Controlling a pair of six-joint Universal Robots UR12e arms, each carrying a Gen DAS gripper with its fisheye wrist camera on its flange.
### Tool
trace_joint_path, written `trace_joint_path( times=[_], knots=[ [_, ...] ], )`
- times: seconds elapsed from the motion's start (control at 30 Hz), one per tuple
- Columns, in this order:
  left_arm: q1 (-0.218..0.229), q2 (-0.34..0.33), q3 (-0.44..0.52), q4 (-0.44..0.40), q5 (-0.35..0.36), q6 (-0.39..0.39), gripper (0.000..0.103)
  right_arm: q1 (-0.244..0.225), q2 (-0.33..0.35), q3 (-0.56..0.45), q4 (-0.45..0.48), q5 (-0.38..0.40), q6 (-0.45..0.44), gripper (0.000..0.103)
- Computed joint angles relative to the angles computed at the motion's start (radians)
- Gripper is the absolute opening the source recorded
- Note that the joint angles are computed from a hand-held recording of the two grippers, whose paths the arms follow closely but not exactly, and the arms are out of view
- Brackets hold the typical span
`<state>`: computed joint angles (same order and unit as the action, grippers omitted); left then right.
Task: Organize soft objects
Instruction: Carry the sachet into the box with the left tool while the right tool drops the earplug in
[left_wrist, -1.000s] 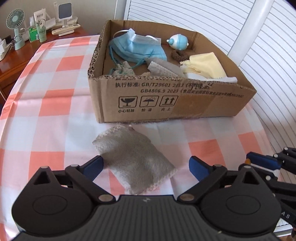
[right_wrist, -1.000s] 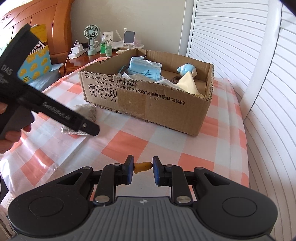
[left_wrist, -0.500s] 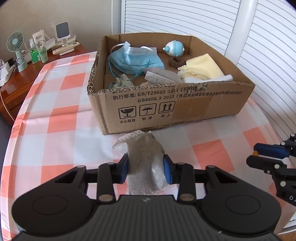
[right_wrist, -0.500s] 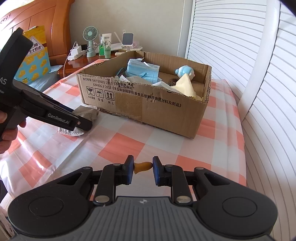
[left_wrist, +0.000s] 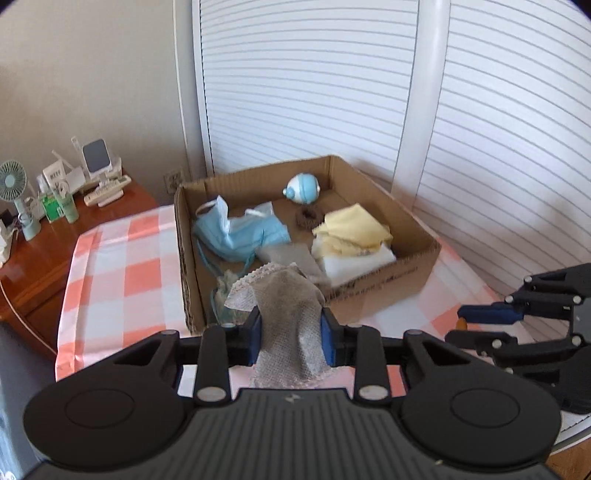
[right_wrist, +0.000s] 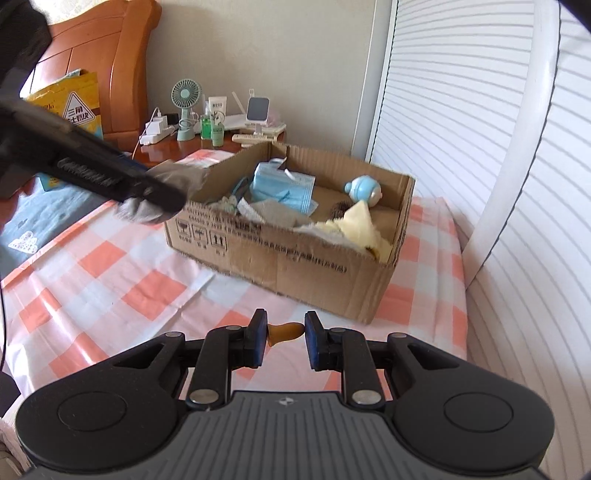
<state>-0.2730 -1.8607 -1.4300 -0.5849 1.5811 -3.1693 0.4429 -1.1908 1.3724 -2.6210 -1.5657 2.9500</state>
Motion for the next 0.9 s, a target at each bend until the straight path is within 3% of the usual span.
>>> trace_joint_path(
  times=[0.07,0.1,0.13,0.2,0.27,0.53,0.73,0.77,0.83,0.87,0.9],
  knots=[
    [-0.001,-0.034,0.039,0.023,0.025,0.008,0.034,0.0,0.004,-0.012,-0.013,-0.004,-0.013,0.025],
    [-0.001,-0.052,0.059,0.027,0.034,0.014,0.044,0.0,0.007,-0.019,-0.018,-0.006,-0.019,0.025],
    [-0.001,-0.071,0.079,0.028,0.05,0.016,0.072,0.0,0.01,-0.027,-0.023,-0.006,-0.023,0.025],
    [-0.006,-0.096,0.092,0.067,0.091,0.03,0.098,-0.002,0.021,-0.047,-0.031,-0.007,-0.027,0.025],
    [-0.016,-0.105,0.073,0.157,0.159,0.033,0.098,-0.005,0.034,-0.07,-0.037,-0.009,-0.029,0.025],
    [0.0,-0.034,-0.026,0.169,0.115,-0.048,0.102,-0.015,0.126,-0.228,-0.007,0.011,-0.031,0.025],
    [-0.007,-0.004,-0.073,0.198,0.171,-0.071,0.102,-0.006,0.234,-0.398,0.087,-0.014,0.017,0.027],
    [-0.007,-0.001,-0.075,0.191,0.174,-0.073,0.102,-0.005,0.247,-0.416,0.093,-0.022,0.024,0.032],
    [-0.006,0.004,-0.079,0.187,0.175,-0.086,0.102,0.0,0.264,-0.439,0.102,-0.045,0.045,0.056],
    [-0.006,0.006,-0.081,0.184,0.178,-0.094,0.102,0.002,0.265,-0.439,0.099,-0.052,0.062,0.073],
    [-0.007,0.008,-0.082,0.182,0.181,-0.102,0.102,0.002,0.263,-0.433,0.089,-0.053,0.079,0.082]
  ],
)
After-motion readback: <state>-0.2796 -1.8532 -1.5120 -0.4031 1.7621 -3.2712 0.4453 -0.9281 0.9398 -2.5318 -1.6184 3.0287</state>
